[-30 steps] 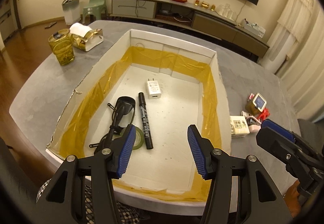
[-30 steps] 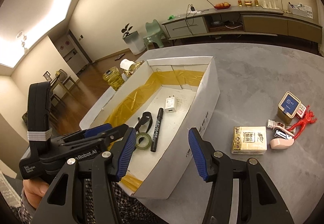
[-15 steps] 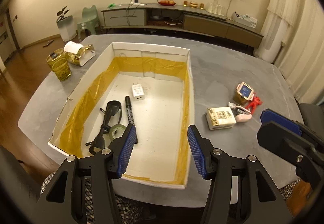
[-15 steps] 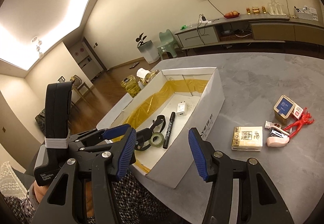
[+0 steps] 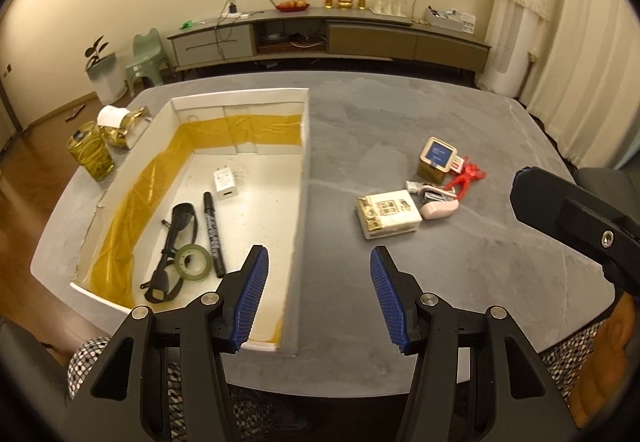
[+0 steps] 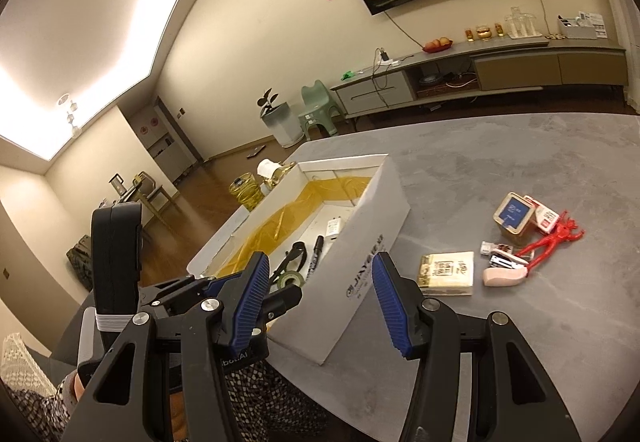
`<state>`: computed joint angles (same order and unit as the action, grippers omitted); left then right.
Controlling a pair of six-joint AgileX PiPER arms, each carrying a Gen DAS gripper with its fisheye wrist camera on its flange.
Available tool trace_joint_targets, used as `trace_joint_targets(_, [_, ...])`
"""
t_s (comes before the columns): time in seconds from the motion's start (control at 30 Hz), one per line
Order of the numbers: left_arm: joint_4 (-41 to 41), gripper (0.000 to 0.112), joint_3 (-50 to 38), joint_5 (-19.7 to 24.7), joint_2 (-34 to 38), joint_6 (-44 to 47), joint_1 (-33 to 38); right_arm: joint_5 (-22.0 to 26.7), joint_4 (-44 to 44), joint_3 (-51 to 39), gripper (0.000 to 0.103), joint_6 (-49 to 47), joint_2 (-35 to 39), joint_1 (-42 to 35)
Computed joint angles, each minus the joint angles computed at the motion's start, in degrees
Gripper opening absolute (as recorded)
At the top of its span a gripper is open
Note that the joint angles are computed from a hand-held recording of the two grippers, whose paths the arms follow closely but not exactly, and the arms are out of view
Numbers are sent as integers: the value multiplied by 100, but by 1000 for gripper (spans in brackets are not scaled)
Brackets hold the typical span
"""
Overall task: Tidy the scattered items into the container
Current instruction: 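Withdraw both grippers from the box toward the remaining items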
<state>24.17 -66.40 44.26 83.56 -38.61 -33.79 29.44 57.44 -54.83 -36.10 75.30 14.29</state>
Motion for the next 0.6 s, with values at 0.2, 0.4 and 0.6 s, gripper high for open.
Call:
trace_joint_targets(0.2, [20,56,-179,25,307,-43,-267,155,37,114,55,-84,-105,-443])
trace_joint_targets(0.4, [-52,56,-351,-27,605,-1,-405,159,-183,83,55,91,-46,-751])
trace_joint_targets(0.6, [-233,56,-548,-113,921,173,-451,260,-139,60,55,58,144,-1138])
